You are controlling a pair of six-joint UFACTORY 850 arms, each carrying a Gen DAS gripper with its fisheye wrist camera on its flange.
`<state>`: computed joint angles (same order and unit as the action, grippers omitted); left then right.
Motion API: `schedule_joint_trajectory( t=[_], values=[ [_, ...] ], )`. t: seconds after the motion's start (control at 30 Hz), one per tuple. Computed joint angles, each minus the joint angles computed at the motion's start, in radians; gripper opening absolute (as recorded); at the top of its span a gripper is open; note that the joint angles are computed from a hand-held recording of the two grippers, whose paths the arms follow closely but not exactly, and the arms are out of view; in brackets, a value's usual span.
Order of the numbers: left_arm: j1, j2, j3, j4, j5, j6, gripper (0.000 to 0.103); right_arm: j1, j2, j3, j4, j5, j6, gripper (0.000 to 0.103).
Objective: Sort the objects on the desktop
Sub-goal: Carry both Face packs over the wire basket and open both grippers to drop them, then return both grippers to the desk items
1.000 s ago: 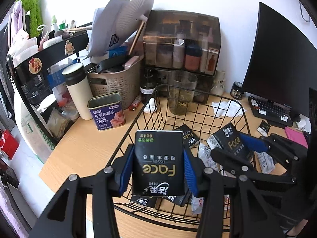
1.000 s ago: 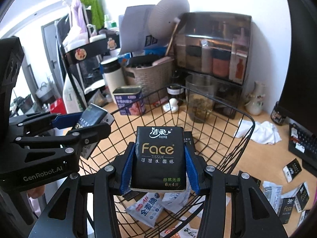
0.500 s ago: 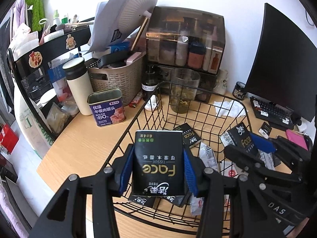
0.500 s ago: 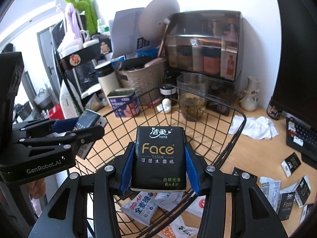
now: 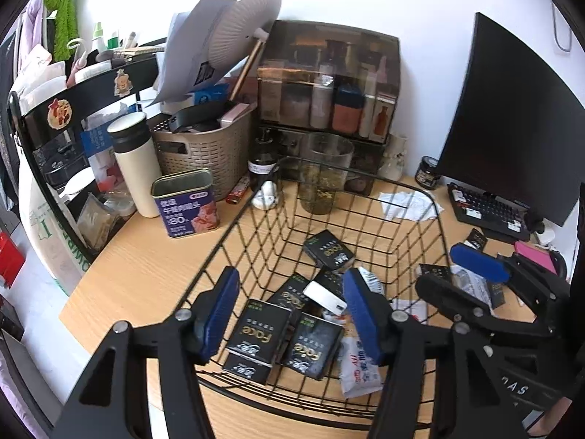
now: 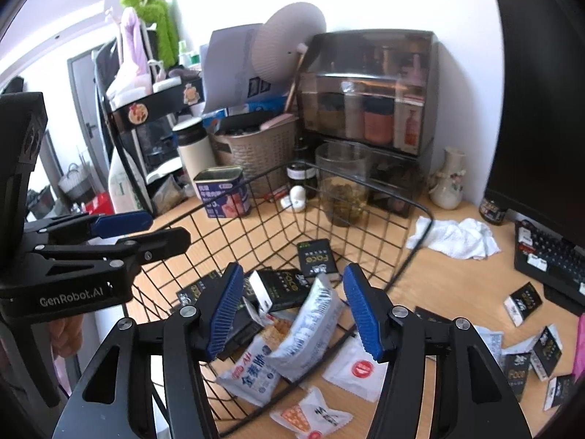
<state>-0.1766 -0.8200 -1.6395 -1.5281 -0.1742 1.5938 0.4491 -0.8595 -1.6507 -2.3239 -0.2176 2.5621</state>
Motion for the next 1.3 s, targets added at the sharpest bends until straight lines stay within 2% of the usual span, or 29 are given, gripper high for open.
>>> schedule_joint_trajectory(
  t=[0.13,0.27,0.4,0.57,0.67,0.73,0.9,1.03,1.3],
  values=[
    [-0.021,0.019,0.028,-0.068,-0.002,0.094,0.065,-0.011,0.068,0.113,-0.067,-0.05,0.08,0.057],
    [-0.045,0.045,0.063,-0.179,-0.019,0.226,0.065,-0.028,0.145,0.243,-0.031,-0.113,0.074,0.057],
    [-0.086,0.072,0.103,-0.23,-0.043,0.313,0.065,-0.056,0.215,0.369,-0.004,-0.162,0.096,0.057],
    [-0.15,0.089,0.139,-0.159,-0.103,0.331,0.065,-0.092,0.292,0.507,0.013,-0.217,0.121,0.057],
    [-0.2,0.073,0.135,-0.125,-0.087,0.339,0.065,-0.122,0.327,0.574,0.03,-0.238,0.135,0.057],
    [-0.228,0.044,0.106,-0.027,-0.082,0.257,0.065,-0.143,0.34,0.605,0.039,-0.242,0.141,0.057],
    [-0.279,-0.064,-0.024,0.37,-0.085,-0.147,0.065,-0.196,0.344,0.655,0.028,-0.234,0.172,0.057],
    [-0.305,-0.138,-0.121,0.589,-0.092,-0.368,0.065,-0.248,0.323,0.668,-0.017,-0.214,0.232,0.057],
    [-0.332,-0.308,-0.374,0.973,-0.186,-0.782,0.065,-0.321,0.271,0.641,-0.077,-0.186,0.281,0.057]
  ],
)
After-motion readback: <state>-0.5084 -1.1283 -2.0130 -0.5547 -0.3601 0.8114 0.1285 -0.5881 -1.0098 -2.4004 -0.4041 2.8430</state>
